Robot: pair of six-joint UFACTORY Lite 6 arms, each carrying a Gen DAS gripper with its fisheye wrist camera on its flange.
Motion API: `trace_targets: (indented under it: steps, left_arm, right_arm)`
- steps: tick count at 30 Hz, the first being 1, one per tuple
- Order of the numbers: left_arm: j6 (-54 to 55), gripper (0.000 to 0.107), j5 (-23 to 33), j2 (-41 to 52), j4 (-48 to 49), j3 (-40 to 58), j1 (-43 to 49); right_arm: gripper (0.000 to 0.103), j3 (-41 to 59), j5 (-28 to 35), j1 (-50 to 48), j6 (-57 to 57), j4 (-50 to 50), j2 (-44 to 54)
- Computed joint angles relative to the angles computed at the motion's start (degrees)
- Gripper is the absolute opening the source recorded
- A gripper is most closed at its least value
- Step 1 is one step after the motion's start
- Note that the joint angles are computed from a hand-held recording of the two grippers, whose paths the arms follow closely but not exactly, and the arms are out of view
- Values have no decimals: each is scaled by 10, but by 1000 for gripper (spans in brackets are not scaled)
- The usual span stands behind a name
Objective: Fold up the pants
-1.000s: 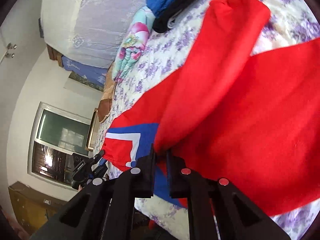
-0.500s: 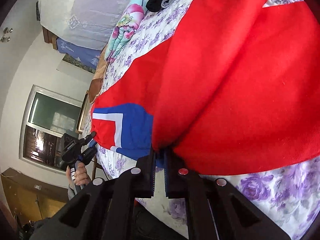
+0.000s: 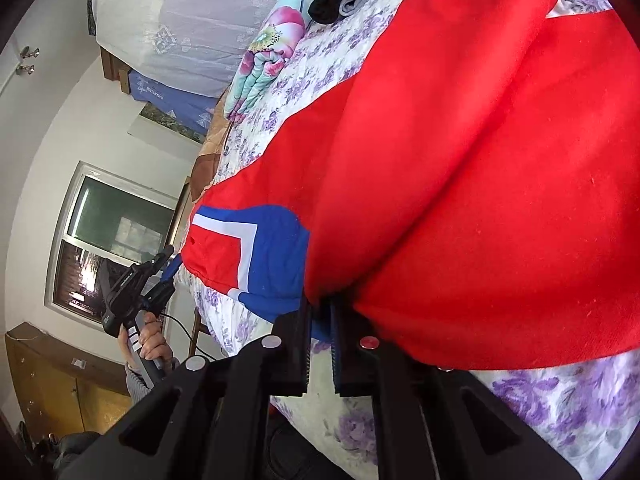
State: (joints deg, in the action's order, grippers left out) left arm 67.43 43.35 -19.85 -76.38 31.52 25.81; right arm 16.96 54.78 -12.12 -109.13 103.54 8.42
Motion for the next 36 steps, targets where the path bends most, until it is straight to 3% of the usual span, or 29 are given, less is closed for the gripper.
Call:
trace_targets:
  steps: [4,7,9,11,14,16,17,18,20,22,23,24,25,26,28,30,31,33,36]
  left_arm:
    - [1,35,-75,-46,-41,-10,-153]
    - [74,36,-208,-78,-144,-24,-264]
    - [74,36,-199,-68,-158,-15,-256]
    - [40,36,-117,-65,-130,-15,-201]
    - [-1,36,-84,-111,-74,-22,-189]
    - [-5,46,-65,-118,-55,-21,-200]
    - [3,58,-57,-100,-57,-15,-214]
    - [17,60,-73,-72,-70,-12,-238]
    - [45,60,-157,13,-99,5,-295]
    - [105,51,-204,133,-147,37,-285]
    - [125,23,-192,182,-181,47,-260]
    - [130,6,-156,208,-191,49,-221]
    - [120,6,-109,210,-177,45,-186]
    - [111,7,-87,197,-163,39,-170]
    - [144,16,-107,124,-188,2,-181]
    - [194,54,-129,51,-229,-33,-212]
    - [229,61,-136,24,-263,-48,-229]
    - [297,70,-164,8,-338,-58,-272]
    - [377,72,-192,57,-430,-49,-307]
  right_arm:
    - [9,-2,-5,5,0,-2,-10]
    - [12,-12,-11,-1,12,-17,-34]
    - [17,-14,-5,-8,17,-31,-38]
    - [19,-12,-3,-9,15,-33,-36]
    - [19,-8,0,-7,4,-25,-23]
    - [19,-8,0,-5,5,-25,-23]
    - [19,-8,0,-5,4,-25,-25]
    - [19,-9,1,-6,1,-24,-25]
    - [19,-12,2,-6,-2,-22,-27]
    - [20,-15,-6,-3,9,-30,-43]
    - [25,-17,-9,-4,21,-41,-56]
    - [30,-22,-13,-7,41,-59,-80]
    - [41,-34,-27,-7,78,-82,-126]
    - [52,-49,-47,-2,121,-103,-186]
    - [59,-67,-75,1,186,-159,-306]
    - [62,-62,-175,67,306,-211,-426]
    - [68,-57,-235,105,342,-221,-463]
    - [76,-19,-355,167,420,-285,-465]
    - [80,66,-535,260,464,-308,-358]
